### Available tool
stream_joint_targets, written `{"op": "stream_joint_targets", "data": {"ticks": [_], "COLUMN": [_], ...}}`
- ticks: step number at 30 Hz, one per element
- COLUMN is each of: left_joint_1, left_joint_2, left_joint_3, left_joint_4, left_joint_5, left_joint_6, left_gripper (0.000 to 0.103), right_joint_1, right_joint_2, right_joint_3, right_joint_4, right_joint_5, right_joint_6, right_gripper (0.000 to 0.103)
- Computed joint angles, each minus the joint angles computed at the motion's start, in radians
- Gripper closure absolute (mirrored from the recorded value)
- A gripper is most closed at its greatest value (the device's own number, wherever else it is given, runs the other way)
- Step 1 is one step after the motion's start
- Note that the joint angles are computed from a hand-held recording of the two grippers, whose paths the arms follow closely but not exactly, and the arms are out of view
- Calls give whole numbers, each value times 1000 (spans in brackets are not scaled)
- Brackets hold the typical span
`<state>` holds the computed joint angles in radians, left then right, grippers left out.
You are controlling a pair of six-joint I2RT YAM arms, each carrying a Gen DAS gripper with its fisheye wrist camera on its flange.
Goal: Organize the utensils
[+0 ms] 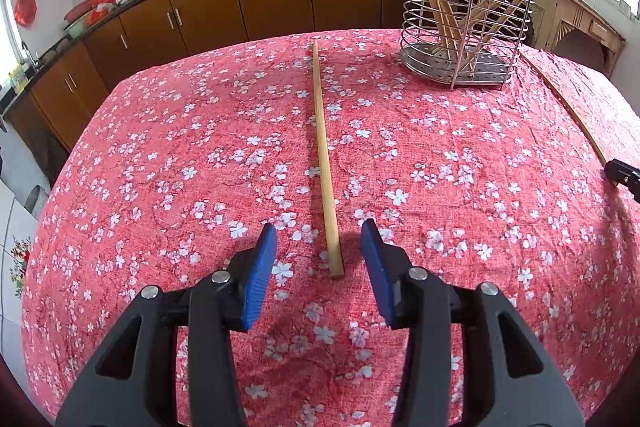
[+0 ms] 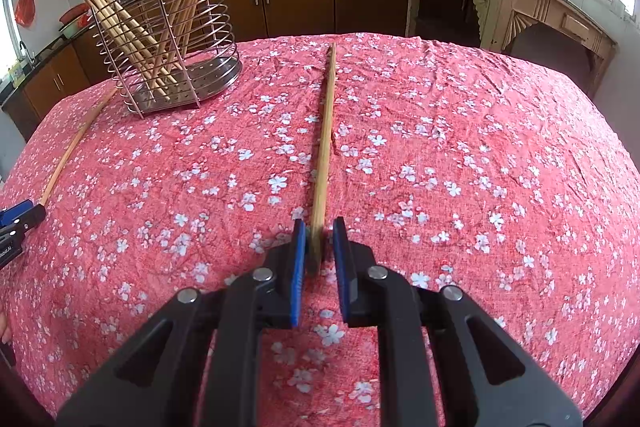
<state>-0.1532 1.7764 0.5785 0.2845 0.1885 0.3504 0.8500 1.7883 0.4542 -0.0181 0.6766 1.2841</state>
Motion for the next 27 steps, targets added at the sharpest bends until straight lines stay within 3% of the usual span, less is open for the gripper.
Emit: {"op": "stream_joint_targets", "data": {"ticks": [3,5,6,9,13,22,25,27], "left_joint_1": [10,11,9,3,48,226,249,261], "left_joint_2": [4,3,-1,-7,-33,-324,-424,-463], "left_joint_3": [9,9,6,-1,-14,-90,-86,-71], "left_joint_4": [-12,-15,-13,-9,-47,-115,-139,-147], "left_joint_5": [17,27,26,21,83,278,320,341], "left_joint_6": [-1,3,7,3,-3,39,-7,-43], "left_gripper": [58,69,83,95,96,96,96,96], "right_joint_1": [-1,-3,-5,-9,56,280,324,325], "right_joint_2": [-5,-10,-15,-39,-80,-310,-347,-375], "right_joint_3": [-5,-11,-19,-62,-69,21,77,101], "right_joint_4": [4,9,18,77,-4,-577,-776,-846], "right_joint_5": [-1,-1,-3,-11,31,243,306,339], "right_joint_6": [0,2,4,6,94,432,536,553], "right_gripper": [88,91,94,95,95,95,95,95]}}
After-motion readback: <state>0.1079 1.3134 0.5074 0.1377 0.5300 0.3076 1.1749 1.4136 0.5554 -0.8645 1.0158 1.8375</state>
